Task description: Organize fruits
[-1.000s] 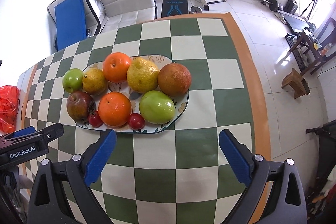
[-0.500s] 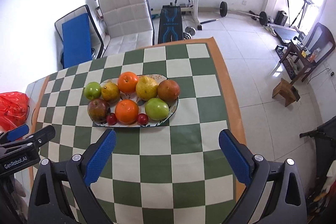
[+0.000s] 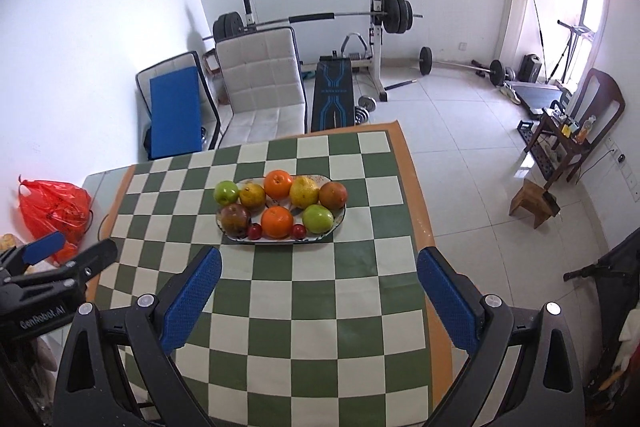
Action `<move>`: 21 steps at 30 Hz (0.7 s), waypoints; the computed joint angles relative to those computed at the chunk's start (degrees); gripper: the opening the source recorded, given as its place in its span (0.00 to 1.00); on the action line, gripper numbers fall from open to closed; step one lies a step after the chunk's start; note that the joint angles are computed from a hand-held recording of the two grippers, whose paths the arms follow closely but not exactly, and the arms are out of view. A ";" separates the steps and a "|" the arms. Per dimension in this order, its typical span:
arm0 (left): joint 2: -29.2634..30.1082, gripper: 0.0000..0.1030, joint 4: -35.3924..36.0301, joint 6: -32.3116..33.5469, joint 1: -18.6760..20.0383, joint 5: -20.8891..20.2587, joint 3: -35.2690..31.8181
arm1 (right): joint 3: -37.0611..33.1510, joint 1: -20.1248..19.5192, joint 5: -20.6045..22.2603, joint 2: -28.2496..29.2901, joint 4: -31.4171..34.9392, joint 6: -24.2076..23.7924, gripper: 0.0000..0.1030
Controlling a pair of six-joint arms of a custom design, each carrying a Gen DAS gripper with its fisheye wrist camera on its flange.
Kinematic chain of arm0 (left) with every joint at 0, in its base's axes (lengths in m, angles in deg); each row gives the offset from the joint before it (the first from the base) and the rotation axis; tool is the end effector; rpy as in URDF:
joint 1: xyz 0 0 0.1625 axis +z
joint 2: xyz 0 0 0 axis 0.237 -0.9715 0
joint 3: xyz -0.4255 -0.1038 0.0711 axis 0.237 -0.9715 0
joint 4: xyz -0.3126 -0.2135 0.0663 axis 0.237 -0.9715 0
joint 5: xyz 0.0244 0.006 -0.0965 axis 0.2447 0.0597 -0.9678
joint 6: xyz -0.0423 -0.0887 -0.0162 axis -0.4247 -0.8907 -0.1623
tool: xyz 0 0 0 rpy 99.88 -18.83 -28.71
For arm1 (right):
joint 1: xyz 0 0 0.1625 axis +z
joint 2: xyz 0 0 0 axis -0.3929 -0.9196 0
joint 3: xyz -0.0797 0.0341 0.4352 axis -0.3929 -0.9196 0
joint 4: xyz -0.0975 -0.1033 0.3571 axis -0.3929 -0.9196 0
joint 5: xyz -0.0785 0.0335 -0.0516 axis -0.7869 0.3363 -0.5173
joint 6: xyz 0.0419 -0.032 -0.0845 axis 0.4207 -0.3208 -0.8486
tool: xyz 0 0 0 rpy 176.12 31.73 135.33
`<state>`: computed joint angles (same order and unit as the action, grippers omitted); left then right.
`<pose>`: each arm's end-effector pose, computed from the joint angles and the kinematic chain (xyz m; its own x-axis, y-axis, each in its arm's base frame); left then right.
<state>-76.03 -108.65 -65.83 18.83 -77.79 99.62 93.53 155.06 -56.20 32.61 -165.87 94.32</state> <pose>-0.2751 -0.4271 0.4330 -0.7297 -0.0814 -0.6789 0.3316 0.8262 -0.4555 0.4948 -0.4635 0.1820 -0.7765 -0.0460 0.6285 -0.3916 0.8165 -0.4241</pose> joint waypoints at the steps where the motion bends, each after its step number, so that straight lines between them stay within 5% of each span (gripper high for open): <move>1: -0.40 0.97 1.03 -0.95 -0.79 -0.08 -0.16 | 0.00 0.82 -0.09 -0.49 0.32 0.39 0.97; 11: -2.78 0.97 9.54 -8.55 -6.97 0.79 -1.96 | -1.43 7.37 -1.39 -3.34 5.51 3.34 0.98; 21: -2.96 0.97 9.78 -9.47 -7.92 1.51 -1.58 | -1.31 9.05 -2.09 -5.08 8.74 5.58 0.98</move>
